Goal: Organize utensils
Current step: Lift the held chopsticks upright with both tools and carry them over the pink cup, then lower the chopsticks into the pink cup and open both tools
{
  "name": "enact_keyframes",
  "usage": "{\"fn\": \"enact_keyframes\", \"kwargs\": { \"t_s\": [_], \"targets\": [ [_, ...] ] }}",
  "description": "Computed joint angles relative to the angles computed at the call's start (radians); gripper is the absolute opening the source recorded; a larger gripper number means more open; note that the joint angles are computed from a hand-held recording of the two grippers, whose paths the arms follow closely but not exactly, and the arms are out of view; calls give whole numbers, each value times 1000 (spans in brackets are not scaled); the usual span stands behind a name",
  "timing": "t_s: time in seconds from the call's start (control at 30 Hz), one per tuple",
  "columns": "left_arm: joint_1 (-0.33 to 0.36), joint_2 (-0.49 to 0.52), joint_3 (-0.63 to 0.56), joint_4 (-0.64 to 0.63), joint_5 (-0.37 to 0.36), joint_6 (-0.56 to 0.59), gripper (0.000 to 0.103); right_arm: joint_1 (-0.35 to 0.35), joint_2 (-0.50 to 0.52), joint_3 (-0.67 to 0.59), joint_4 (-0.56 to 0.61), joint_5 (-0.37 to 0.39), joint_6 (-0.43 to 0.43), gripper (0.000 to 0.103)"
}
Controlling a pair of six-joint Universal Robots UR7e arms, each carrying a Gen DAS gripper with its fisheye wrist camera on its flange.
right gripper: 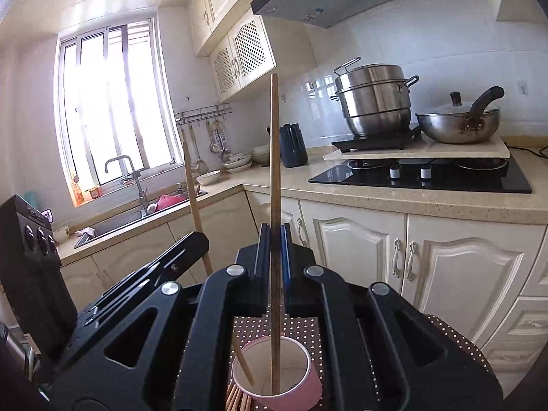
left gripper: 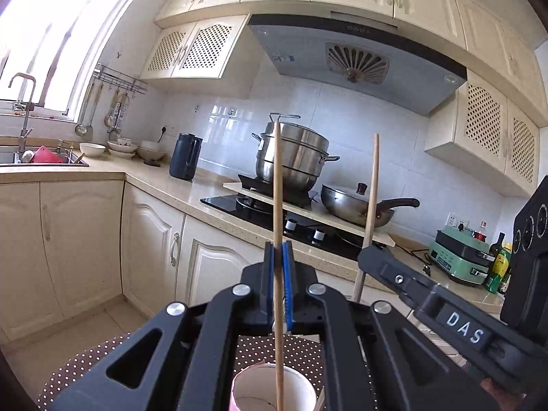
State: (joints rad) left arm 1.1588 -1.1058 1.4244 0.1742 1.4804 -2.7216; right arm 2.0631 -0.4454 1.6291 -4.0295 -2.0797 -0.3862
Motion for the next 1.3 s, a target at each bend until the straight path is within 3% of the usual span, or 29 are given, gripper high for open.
{"fn": "enact_keyframes", "kwargs": {
  "t_s": [0.2, 0.53, 0.83, 0.87, 0.9, 0.97, 1.3],
  "targets": [
    [2, 12, 8, -9, -30, 46, 5, -17, 18, 6, -13, 3, -15, 6],
    [22, 52, -31, 131, -83, 77, 5, -32, 19, 77, -2, -2, 24, 7],
    [29, 50, -14, 165, -142, 146, 6, -45, 33, 105, 40, -8, 74, 7],
    [28, 46, -9, 164, -145, 149, 10, -46, 35, 107, 43, -10, 82, 7],
    [27, 43, -6, 165, -148, 151, 22, -47, 35, 109, 50, -9, 95, 7],
    [23, 31, 10, 151, -158, 160, 32, -47, 36, 111, 61, -11, 111, 7],
    [17, 22, 1, 207, -212, 144, 57, -35, 32, 116, 89, -49, 150, 8]
  ]
}}
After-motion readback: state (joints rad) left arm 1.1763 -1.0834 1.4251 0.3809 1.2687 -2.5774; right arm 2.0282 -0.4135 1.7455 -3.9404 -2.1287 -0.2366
